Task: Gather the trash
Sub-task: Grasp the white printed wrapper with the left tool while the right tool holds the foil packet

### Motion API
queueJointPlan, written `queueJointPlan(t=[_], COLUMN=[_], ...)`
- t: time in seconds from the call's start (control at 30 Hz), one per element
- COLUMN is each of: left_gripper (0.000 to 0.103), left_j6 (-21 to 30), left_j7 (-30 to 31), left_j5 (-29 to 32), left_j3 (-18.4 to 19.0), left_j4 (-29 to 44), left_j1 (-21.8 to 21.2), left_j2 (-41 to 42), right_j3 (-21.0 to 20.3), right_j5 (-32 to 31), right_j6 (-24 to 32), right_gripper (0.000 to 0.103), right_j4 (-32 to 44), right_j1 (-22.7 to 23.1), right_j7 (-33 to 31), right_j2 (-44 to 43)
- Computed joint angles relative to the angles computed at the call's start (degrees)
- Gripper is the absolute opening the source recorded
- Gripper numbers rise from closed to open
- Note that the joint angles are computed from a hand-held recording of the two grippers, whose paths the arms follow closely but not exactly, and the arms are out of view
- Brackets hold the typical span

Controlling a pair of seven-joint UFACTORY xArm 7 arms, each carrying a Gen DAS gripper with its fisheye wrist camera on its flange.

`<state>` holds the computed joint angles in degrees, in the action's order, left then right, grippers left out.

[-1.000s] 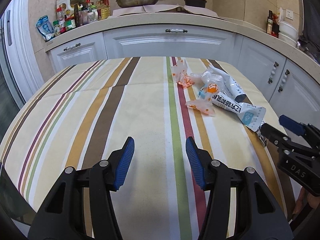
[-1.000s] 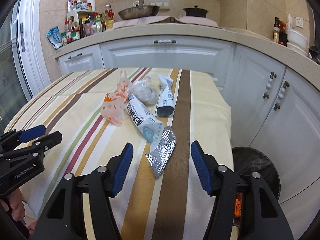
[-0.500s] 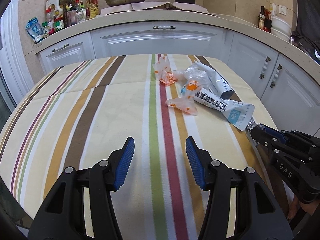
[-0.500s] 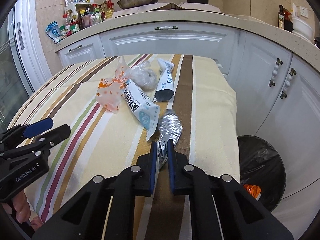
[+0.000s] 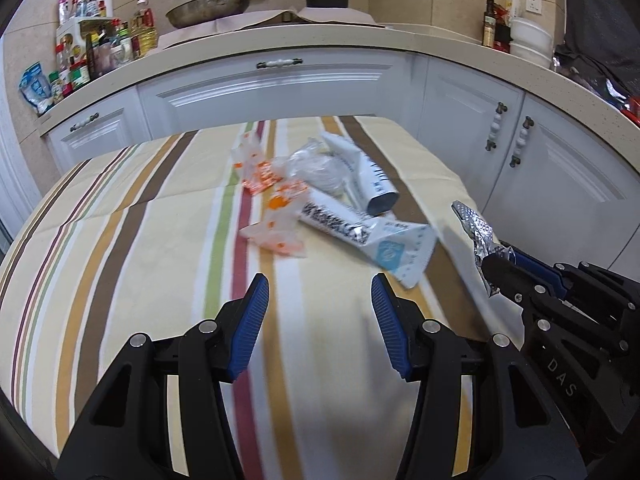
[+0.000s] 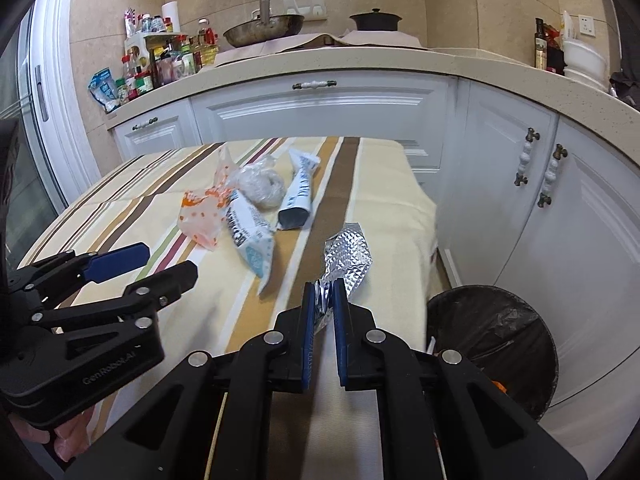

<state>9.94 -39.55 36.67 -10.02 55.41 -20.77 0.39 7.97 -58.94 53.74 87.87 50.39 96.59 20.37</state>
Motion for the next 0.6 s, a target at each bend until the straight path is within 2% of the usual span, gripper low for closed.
queueJointPlan(t=[0.13,0.3,0.4,0.5,0.6], left_gripper=[0.053,0.060,0.060,0.059,0.040], left_j6=[1.19,5.28,8.12,9.64,9.26], left_j7=[-2.85,-10.76,-7.50,-8.49,-4.52], left_j5=[3.50,13.26,8.98,9.83,4.56], left_j3=[-0.14,1.96,2.11,3.86,3.30], left_j4=[3.30,9.87,13.19,14.20,13.53], left_j1=[-1.89,-6.67,-7.88,-9.50,-8.27], left_j2=[2.64,7.60,10.37,10.99,10.86], right_j3=[0.17,1.80,2.85,3.63,4.31], right_j5=[-1.23,-2.69,-3.27,-3.93,-4.54], right_j6=[0.87,1.11,1.04,0.10,-0.67], right_gripper=[0.010,0.010,0.010,0.010,0.010], right_j4=[-3.86,-8.30,-10.51,-12.64,-13.96], right_j1=[-0.32,-2.22,-3.48,-4.76,-5.73], right_j7=[2.88,5.98,7.42,8.94,10.13], right_j2=[-3.11,-6.38,-7.85,-9.14,-9.82])
